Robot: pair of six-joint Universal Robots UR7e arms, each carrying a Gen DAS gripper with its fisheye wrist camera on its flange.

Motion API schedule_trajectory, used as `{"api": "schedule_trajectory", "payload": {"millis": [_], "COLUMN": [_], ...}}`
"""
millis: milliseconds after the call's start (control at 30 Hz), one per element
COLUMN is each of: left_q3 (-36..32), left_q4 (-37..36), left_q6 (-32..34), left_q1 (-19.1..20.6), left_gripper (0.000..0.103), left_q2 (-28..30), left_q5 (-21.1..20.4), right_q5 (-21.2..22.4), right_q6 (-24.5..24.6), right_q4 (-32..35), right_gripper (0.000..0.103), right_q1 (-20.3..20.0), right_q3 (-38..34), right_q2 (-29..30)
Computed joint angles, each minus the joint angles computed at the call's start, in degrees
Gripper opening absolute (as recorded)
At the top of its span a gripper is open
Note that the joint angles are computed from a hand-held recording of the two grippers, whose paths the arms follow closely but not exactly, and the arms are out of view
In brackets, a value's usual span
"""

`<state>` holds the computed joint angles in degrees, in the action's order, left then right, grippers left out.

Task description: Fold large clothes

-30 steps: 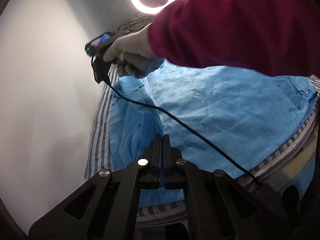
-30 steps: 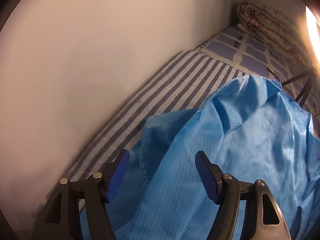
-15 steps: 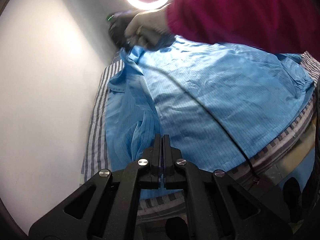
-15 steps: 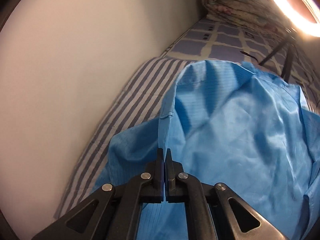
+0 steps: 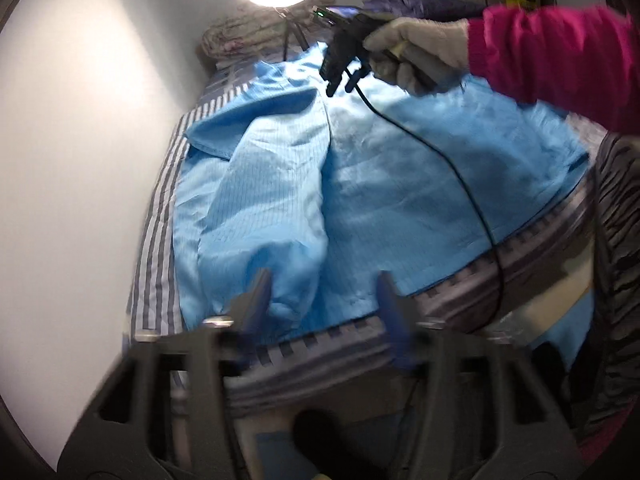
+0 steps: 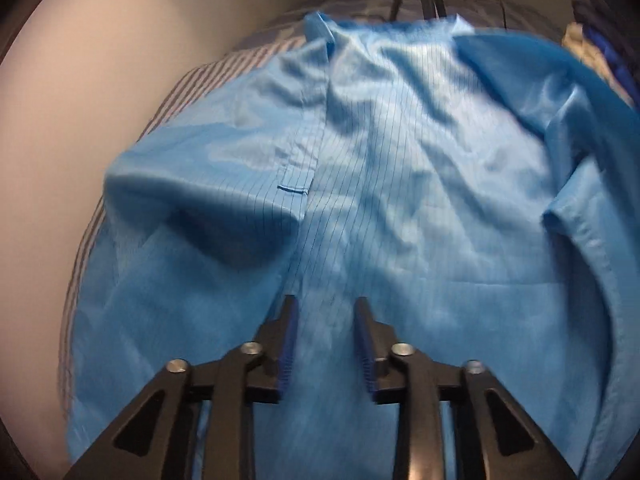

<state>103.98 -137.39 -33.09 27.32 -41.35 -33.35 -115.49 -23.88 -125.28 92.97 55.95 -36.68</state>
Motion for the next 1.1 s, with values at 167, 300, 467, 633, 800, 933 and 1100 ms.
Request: {"api": "schedule_trajectory", "payload": {"millis": [167, 300, 467, 633, 800, 933, 1100], "left_q3": [4.4, 7.1, 7.8, 7.2, 6.8, 6.9, 6.8], "left_q4": [-0.5, 0.9, 1.4, 0.3, -2.0, -3.1, -6.4], "left_q6": [-8.5, -18.7, -23.9, -22.7, -22.3, -21.7, -20.6], "left_q1": [-1.4, 0.8, 4.7, 6.5, 7.1, 6.9, 7.9], "left_gripper": [0.060, 0.060, 0.056, 0.056, 0.056, 0.056, 0.056], "left_q2": [-5.0, -10.2, -13.5, -13.5, -13.0, -13.0, -12.2], "left_q5": [-0.9, 0.1, 0.9, 1.8, 1.4, 1.8, -0.9], "right_q5": [5.3, 12.6, 15.7, 18.9, 21.1, 22.5, 22.3], "right_q6": [-0.8, -0.1, -1.5, -1.7, -0.7, -0.1, -2.0], "right_q4": [0.9, 5.6, 10.9, 11.2, 8.1, 8.4, 10.3], "right_gripper": [0.037, 0.045, 0.053, 0.053, 0.001, 0.000, 0.000], "right_q1": [0.7, 0.3, 0.4, 0.8, 0.4, -0.6, -2.3], "right_q3": [5.7, 14.5, 25.5, 33.9, 37.5, 38.0, 39.1], "right_q2": [-5.5, -12.0, -17.5, -19.7, -20.1, -22.6, -28.6]}}
